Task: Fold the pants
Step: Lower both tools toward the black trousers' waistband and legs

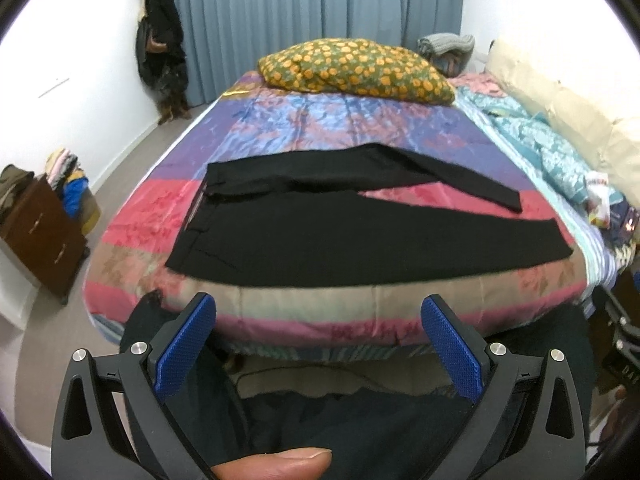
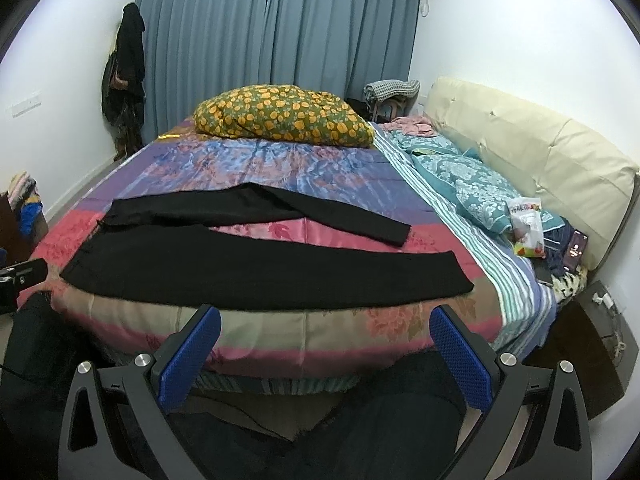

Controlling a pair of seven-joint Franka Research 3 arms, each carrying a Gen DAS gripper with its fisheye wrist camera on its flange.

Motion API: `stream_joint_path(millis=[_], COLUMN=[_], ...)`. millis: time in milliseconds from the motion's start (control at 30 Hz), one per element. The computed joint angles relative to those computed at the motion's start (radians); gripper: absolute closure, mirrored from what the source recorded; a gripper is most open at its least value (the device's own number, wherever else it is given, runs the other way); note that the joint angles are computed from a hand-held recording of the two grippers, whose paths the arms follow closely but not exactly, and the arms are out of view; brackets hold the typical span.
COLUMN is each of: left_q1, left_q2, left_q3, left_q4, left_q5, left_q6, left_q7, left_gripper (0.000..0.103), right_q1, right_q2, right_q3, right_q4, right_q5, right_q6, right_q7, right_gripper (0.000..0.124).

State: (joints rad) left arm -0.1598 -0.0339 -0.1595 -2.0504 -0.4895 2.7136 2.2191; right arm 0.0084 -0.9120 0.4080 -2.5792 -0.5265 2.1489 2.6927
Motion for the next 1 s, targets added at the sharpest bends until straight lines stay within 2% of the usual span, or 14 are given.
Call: stream_joint_path(millis=[200,267,300,333,400,433,467,500,567,600,667,800,900,1000], left_q1=[0.003,0.013,0.027,0.011,-0.014,-0.034,-0.023,-0.018,-0.012,-0.01,-0.005,0.017,-0.021,-0.039], left_q2=[0.08,0.103,0.12,0.132,0.155,0.172,0.182,0.195,0.213,0.225,0.254,0.33,0.383,0.41], left_q3=[-0.026,-0.048,-0.071,-0.06,-0.034,-0.014,-0.029,-0.041,-0.057,-0.065,-0.086,-0.144,-0.119,-0.104], left_q4=[0.09,0.1,0.103,0.102,0.101,0.11,0.118,0.131,0.151,0.165,0.202,0.313,0.378,0.396], left_q5=[0.094,0.009,-0.021,0.019,0.233,0.338,0.372,0.394,0.441,0.461,0.478,0.401,0.463,0.522], left_q6=[0.034,0.073,0.118,0.153,0.202,0.204,0.199,0.182,0.161,0.153,0.133,0.049,0.003,-0.015], left_q7=[-0.181,-0.145,-0.139,-0.179,-0.341,-0.393,-0.398,-0.395,-0.42,-0.427,-0.426,-0.41,-0.469,-0.5], left_gripper=[0.0,0.0,0.0,0.0,0.0,0.0,0.0,0.0,0.0,0.0,0.0,0.0,0.0,0.0], right_q1=[-0.051,-0.073,-0.091,-0.119,-0.202,-0.261,-0.294,-0.294,-0.22,-0.217,-0.259,-0.388,-0.478,-0.631], right_q2=[-0.008,-0.015,-0.028,-0.05,-0.105,-0.122,-0.12,-0.084,0.044,0.066,0.075,0.098,0.226,0.407], right_q3=[-0.009,-0.024,-0.033,-0.032,-0.006,0.007,0.01,-0.012,-0.083,-0.084,-0.051,0.015,-0.019,-0.021], right_q4=[-0.026,-0.044,-0.062,-0.083,-0.124,-0.146,-0.157,-0.156,-0.12,-0.115,-0.12,-0.106,-0.085,-0.036], right_q5=[-0.078,-0.093,-0.107,-0.127,-0.189,-0.238,-0.262,-0.269,-0.153,-0.131,-0.132,-0.153,-0.195,-0.266], right_q6=[0.134,0.203,0.26,0.32,0.448,0.549,0.612,0.644,0.582,0.573,0.616,0.721,0.849,0.865], right_q7=[0.035,0.048,0.064,0.088,0.133,0.149,0.152,0.134,-0.009,-0.029,-0.029,-0.029,-0.146,-0.287], right_gripper=[0.021,0.021,0.021,0.021,0.021,0.021,0.021,0.021,0.021,0.021,0.021,0.021,0.021,0.021])
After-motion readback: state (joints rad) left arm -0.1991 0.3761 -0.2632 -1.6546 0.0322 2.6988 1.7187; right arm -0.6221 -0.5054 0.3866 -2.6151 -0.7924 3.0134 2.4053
